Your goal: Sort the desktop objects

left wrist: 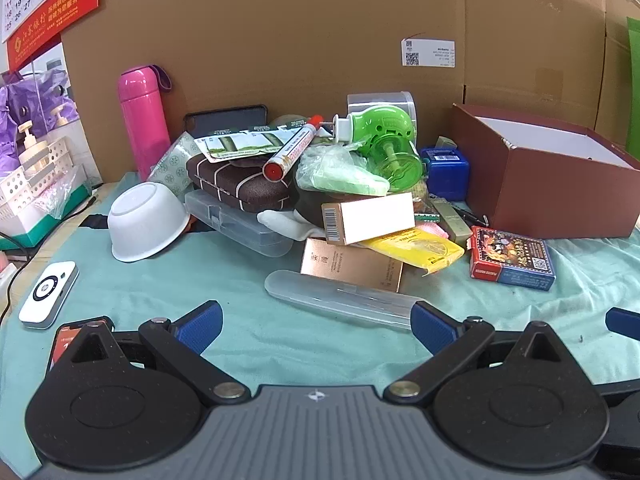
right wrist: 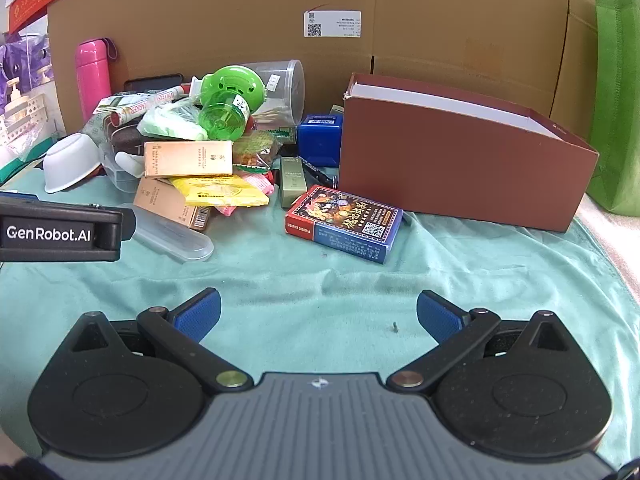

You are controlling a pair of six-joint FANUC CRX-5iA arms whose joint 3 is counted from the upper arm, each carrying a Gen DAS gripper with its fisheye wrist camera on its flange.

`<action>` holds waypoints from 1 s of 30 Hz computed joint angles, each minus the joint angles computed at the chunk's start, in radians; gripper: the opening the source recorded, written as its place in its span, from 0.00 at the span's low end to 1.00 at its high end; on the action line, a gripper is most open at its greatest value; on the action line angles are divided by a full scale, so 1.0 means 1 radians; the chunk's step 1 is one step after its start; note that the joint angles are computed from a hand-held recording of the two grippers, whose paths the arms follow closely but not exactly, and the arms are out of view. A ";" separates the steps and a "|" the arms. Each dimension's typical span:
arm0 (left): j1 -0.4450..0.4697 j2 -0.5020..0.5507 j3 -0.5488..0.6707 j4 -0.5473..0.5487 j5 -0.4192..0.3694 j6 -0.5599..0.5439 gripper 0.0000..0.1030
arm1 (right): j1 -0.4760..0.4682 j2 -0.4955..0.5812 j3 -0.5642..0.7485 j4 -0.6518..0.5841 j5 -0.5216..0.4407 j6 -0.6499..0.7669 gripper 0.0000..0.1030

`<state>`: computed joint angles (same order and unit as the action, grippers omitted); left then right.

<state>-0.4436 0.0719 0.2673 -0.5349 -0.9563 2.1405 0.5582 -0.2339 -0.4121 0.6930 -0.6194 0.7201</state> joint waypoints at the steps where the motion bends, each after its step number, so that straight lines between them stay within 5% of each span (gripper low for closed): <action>1: 0.003 0.005 0.003 0.005 -0.002 -0.004 1.00 | -0.002 0.005 0.006 -0.010 0.000 0.011 0.98; 11: 0.033 0.056 0.046 0.051 -0.021 -0.044 0.99 | -0.025 0.069 0.088 -0.134 -0.007 0.131 0.98; 14: 0.074 0.049 0.020 0.130 0.028 -0.097 0.99 | -0.034 0.089 0.115 -0.179 0.002 0.194 0.98; 19: 0.164 0.024 -0.054 0.329 0.124 -0.198 0.99 | -0.051 0.116 0.177 -0.335 0.040 0.415 0.98; 30: 0.223 0.053 -0.065 0.513 0.213 -0.352 0.93 | -0.091 0.207 0.348 -0.645 0.051 0.875 0.98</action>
<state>-0.2210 0.1245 0.2025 -0.0221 -0.7433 1.7882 0.4671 -0.0266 -0.0638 0.0485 -0.5686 1.5954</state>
